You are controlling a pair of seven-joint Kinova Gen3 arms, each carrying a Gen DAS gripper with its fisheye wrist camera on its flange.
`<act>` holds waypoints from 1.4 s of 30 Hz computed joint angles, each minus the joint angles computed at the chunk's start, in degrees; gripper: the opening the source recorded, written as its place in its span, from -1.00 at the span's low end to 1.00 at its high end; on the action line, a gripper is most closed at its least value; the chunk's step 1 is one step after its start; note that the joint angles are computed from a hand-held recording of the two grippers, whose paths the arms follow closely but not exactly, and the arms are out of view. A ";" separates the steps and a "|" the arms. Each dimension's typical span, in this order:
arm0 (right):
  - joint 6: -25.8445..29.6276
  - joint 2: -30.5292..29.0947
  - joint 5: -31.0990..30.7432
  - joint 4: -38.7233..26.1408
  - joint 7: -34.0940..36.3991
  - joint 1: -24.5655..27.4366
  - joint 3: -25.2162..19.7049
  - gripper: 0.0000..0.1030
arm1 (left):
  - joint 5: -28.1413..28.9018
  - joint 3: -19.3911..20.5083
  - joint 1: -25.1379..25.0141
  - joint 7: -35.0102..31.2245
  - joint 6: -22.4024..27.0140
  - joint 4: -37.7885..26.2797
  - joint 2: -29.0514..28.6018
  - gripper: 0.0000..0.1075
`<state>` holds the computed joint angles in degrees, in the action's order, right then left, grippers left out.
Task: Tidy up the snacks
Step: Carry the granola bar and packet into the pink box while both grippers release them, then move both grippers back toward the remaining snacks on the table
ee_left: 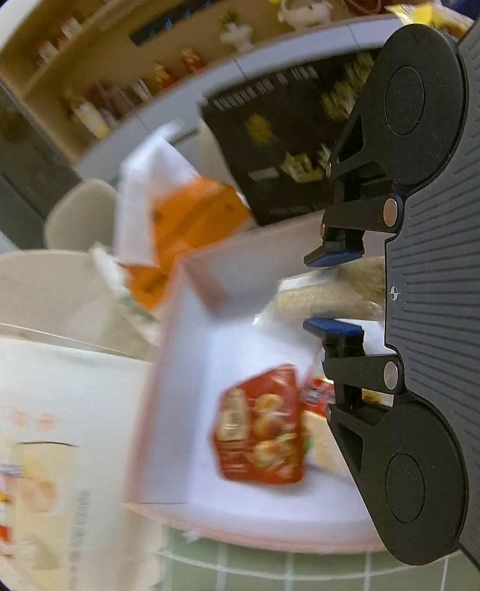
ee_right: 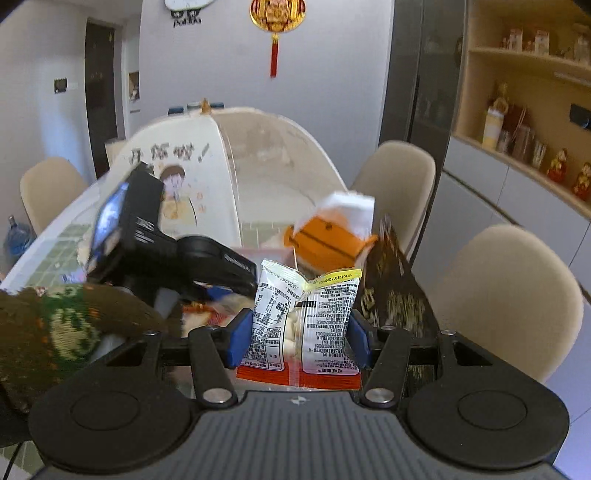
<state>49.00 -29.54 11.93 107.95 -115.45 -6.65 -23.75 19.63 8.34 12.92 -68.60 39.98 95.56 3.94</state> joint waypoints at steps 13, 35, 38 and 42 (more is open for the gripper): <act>-7.02 23.34 11.71 -8.70 -7.53 -26.31 18.81 0.30 | 0.59 -5.33 -5.69 -7.65 -3.73 20.21 -29.33 -0.37; 12.95 60.32 13.84 -50.04 -5.38 -32.14 -4.10 0.55 | -10.24 -22.94 -17.24 -6.99 23.49 25.18 -47.52 -0.37; 15.52 60.00 16.51 -49.90 -4.84 -35.55 -2.99 0.43 | -10.25 -24.99 -16.99 -7.62 25.06 25.38 -48.20 -0.37; 13.47 54.11 9.54 -42.39 0.34 -32.04 -5.49 0.22 | -10.16 -27.47 -17.19 -8.73 24.42 25.73 -48.26 -0.37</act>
